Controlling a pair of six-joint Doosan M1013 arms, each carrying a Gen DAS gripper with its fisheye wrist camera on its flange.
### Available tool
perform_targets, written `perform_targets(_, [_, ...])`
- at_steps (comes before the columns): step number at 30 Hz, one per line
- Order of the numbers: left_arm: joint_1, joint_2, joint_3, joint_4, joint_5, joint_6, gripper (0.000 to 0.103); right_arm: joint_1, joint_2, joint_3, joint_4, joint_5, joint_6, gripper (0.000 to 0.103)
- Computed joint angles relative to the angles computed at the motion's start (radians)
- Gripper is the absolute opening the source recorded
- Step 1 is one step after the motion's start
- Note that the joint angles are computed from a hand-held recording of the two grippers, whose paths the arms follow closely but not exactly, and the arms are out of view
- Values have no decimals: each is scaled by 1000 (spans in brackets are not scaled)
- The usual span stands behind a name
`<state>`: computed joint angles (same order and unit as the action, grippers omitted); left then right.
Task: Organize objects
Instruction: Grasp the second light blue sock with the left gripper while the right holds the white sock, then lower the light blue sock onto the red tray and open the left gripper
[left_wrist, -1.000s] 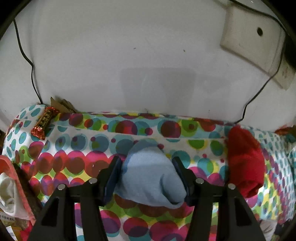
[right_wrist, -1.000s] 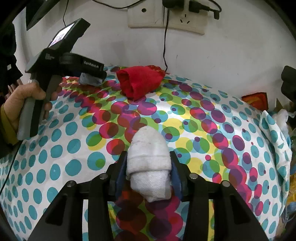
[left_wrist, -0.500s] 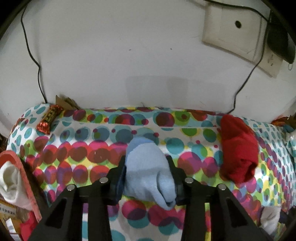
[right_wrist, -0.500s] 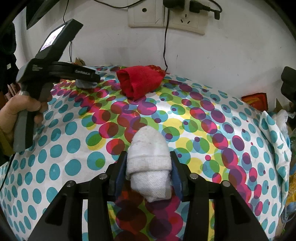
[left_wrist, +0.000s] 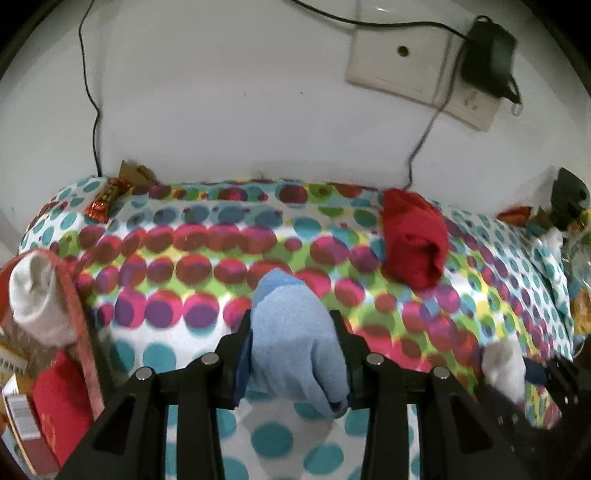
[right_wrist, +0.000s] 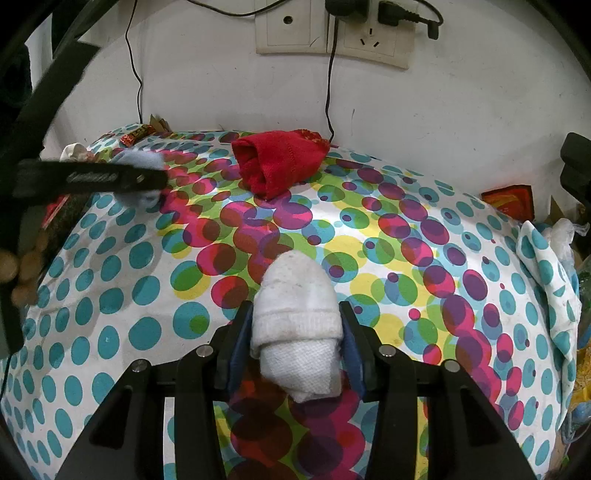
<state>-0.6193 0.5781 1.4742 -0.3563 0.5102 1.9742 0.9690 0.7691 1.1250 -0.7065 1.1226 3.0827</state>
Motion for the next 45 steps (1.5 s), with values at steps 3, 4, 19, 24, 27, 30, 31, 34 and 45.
perform_targets(3, [0, -34, 49, -24, -12, 49, 38, 0, 1, 0, 0, 0, 0, 42])
perform_targets(4, [-10, -32, 50, -28, -12, 53, 38, 0, 0, 0, 0, -1, 0, 42])
perform_targets(19, [-2, -159, 215, -160, -41, 297, 38, 1, 0, 1, -1, -1, 0, 42])
perform_targets(24, [13, -199, 261, -187, -60, 361, 38, 1, 0, 1, -1, -1, 1, 42])
perform_targets(27, [23, -226, 288, -179, -82, 380, 38, 1, 0, 1, -1, 0, 0, 43])
perform_targets(30, [44, -244, 304, -203, -82, 401, 38, 1, 0, 1, -1, -1, 0, 43])
perform_targets(31, [52, -249, 307, -209, -77, 403, 38, 1, 0, 1, -1, 0, 0, 42])
perform_targets(34, [75, -262, 316, -218, -79, 403, 38, 1, 0, 1, -1, 0, 0, 42])
perform_targets(45, [150, -283, 314, -174, -111, 319, 38, 1, 1, 0, -2, 0, 0, 42])
